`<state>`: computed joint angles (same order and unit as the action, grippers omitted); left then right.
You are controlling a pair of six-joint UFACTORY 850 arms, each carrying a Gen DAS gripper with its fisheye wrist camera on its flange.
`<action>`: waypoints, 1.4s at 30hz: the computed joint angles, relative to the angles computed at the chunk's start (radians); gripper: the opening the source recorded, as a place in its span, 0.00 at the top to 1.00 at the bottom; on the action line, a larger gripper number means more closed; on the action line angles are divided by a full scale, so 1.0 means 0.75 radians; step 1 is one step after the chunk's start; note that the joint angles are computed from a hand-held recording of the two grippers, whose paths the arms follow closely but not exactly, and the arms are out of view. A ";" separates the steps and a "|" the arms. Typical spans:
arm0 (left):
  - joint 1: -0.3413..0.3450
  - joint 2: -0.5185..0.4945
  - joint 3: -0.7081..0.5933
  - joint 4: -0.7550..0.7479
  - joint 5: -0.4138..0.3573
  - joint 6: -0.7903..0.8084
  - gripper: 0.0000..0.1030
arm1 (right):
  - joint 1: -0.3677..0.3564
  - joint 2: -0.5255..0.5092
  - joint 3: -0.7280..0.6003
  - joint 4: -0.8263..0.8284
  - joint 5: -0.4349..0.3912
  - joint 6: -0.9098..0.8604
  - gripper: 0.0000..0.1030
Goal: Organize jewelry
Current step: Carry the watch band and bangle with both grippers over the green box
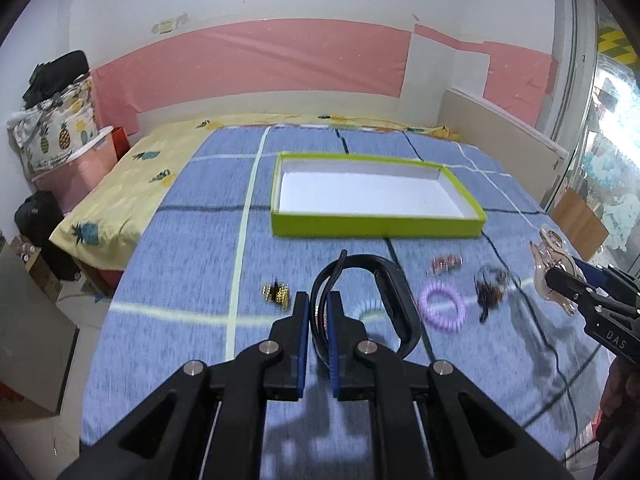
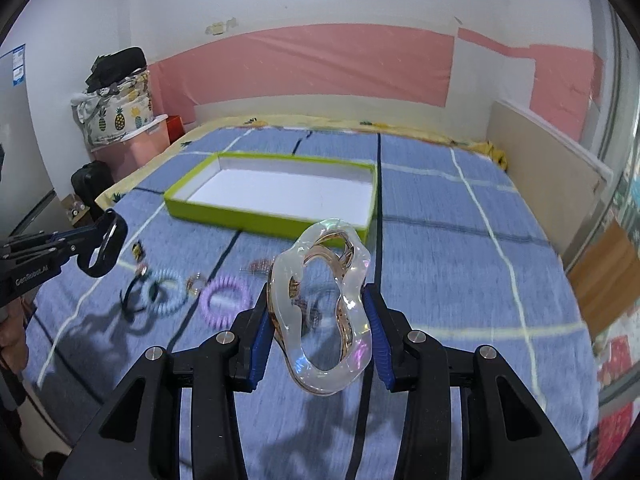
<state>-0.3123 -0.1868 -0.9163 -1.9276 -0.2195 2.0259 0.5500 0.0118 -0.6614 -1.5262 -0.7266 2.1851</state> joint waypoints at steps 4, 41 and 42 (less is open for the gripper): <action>-0.017 -0.097 -0.136 0.164 0.016 -0.154 0.91 | -0.099 -0.045 -0.068 -0.069 0.079 -0.028 0.58; -0.088 -0.801 -1.042 2.104 -0.052 -2.135 0.80 | -0.493 -0.484 -0.510 0.026 0.449 -0.306 0.47; -0.085 -0.790 -1.029 2.069 -0.047 -2.107 0.77 | -0.488 -0.473 -0.500 0.007 0.448 -0.283 0.47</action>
<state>-0.3757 -0.7797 -1.6879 -0.3759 -0.2549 0.4453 0.1837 -0.3426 -1.0365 -1.5212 -0.3905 1.9731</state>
